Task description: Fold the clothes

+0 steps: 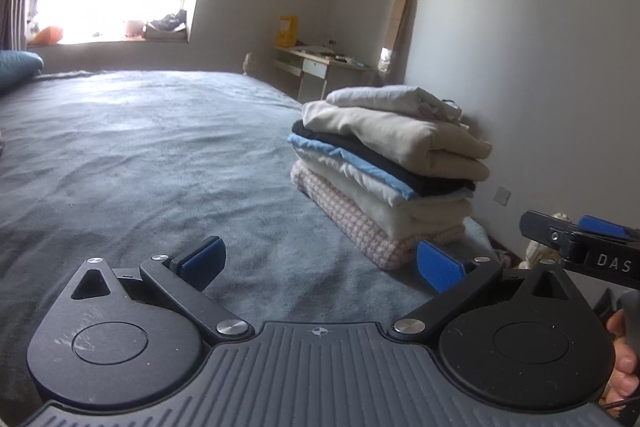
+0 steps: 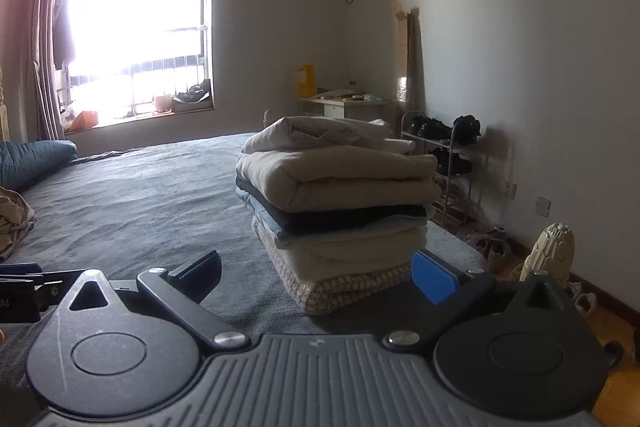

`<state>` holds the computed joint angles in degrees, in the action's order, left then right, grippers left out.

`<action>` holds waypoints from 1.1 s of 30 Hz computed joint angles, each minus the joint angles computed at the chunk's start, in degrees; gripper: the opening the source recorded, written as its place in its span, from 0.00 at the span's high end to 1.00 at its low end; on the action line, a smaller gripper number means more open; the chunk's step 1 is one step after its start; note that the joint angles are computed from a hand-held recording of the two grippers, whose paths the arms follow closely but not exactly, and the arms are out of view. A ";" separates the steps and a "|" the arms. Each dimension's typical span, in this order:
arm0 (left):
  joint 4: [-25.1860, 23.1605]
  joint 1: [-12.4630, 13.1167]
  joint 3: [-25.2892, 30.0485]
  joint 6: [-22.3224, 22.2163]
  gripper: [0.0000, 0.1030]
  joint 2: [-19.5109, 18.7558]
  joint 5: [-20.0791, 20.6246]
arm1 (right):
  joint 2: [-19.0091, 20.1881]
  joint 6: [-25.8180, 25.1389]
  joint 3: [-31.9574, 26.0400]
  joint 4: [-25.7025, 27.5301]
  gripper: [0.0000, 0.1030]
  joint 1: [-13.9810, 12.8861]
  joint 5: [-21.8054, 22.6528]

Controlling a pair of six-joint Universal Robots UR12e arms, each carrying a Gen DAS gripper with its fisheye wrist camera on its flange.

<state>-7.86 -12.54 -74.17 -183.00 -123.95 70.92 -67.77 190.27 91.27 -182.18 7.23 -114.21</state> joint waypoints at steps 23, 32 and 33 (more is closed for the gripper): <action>3.34 -0.85 0.76 1.44 0.00 -0.95 1.21 | 3.17 -4.96 -4.92 0.92 0.00 2.55 -8.43; 2.91 -1.33 -1.02 1.90 0.00 -0.03 -0.39 | 0.70 3.36 -2.24 8.25 0.00 1.90 -8.51; 2.85 -1.42 -1.29 2.10 0.00 0.10 -0.29 | 0.44 4.11 -1.80 8.80 0.00 1.87 -8.48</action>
